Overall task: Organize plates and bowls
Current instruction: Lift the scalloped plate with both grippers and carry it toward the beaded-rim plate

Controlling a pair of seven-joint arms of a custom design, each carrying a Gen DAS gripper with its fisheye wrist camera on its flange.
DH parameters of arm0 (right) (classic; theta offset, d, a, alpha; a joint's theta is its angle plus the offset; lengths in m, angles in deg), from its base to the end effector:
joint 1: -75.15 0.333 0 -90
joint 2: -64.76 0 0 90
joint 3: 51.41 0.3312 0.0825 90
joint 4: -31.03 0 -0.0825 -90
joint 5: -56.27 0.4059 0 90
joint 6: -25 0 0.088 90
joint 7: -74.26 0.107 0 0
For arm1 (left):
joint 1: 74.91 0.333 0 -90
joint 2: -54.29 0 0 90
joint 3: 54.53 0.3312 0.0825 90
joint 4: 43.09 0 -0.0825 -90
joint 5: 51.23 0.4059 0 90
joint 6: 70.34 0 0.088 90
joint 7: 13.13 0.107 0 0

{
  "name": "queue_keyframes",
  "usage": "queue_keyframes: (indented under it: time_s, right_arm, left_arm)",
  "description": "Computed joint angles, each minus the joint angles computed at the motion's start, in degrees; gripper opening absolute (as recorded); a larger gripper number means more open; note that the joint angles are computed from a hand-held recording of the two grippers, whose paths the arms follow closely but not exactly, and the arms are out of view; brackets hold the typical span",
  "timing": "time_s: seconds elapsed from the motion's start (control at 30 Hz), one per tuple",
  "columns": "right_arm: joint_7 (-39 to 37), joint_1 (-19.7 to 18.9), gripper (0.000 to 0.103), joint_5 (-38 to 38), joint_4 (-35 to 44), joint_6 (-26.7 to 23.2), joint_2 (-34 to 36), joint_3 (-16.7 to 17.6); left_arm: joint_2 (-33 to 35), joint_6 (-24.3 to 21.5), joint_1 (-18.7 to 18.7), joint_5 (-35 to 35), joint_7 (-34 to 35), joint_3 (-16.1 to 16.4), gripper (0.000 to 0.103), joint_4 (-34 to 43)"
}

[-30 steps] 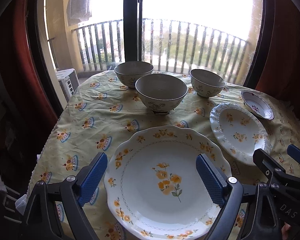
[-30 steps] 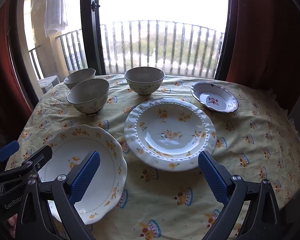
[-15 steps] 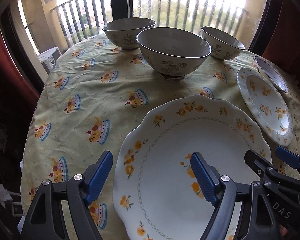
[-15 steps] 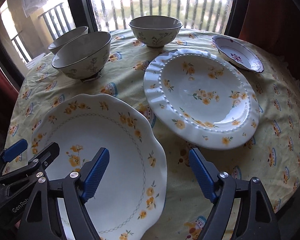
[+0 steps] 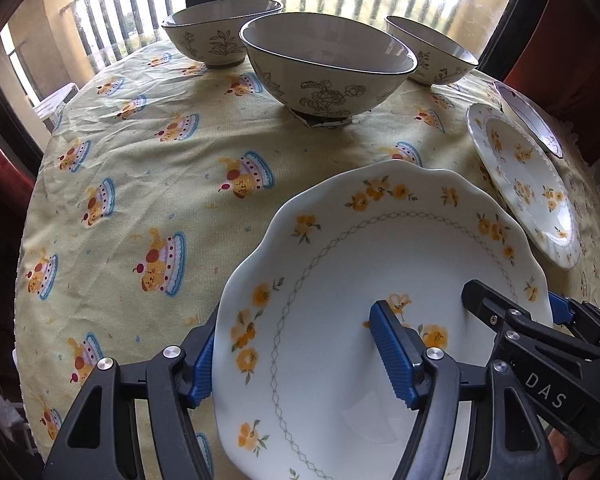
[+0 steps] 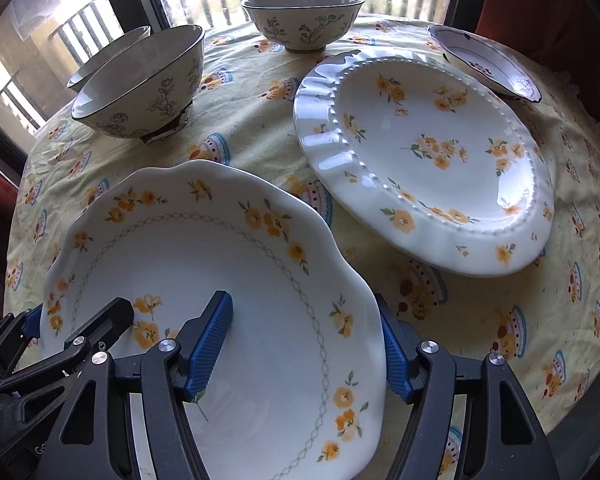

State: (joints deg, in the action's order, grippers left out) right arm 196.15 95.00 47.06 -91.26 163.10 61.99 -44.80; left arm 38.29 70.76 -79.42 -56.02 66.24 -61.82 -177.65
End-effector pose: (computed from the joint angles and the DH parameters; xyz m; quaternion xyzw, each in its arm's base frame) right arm 0.5174 0.2572 0.4661 -0.6993 0.6935 -0.1066 0.1367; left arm 0.4953 -0.1063 0.4862 -0.7046 0.6823 -0.1698 0.0963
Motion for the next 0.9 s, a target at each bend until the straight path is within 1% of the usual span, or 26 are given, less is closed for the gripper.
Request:
queue_keyframes:
  time_s: [0.13,0.27,0.33,0.5,0.73,0.9]
  right_arm:
    - [-0.16,0.07,0.072,1.69,2.44,-3.61,1.16,-0.14]
    - [-1.74,0.21,0.072,2.82,3.43,-5.79,1.30,-0.23]
    - [-2.26,0.24,0.072,2.92,3.33,-6.18,0.91,-0.23]
    - [-3.24,-0.02,0.072,2.38,1.30,-3.77,-1.23,-0.34]
    - [-7.33,-1.52,0.072,5.47,-1.93,0.02,-3.92,-1.38]
    - [-13.08,-2.60,0.072,6.95,-3.24,2.51,-5.61,-2.26]
  left_arm:
    - [1.29,-2.64,-0.11,-1.17,1.85,0.75,0.069,2.00]
    - [1.73,-4.93,0.10,-1.74,3.08,0.74,0.069,3.22]
    - [1.05,-5.00,0.15,-1.69,2.93,0.50,0.070,2.90]
    - [0.25,-3.97,0.29,-0.27,0.68,-0.43,0.070,2.74]
    - [-0.35,-3.72,-0.58,3.78,-5.33,-2.51,0.072,3.25]
    - [0.61,-3.75,-1.48,4.45,-11.92,-3.62,0.072,4.49]
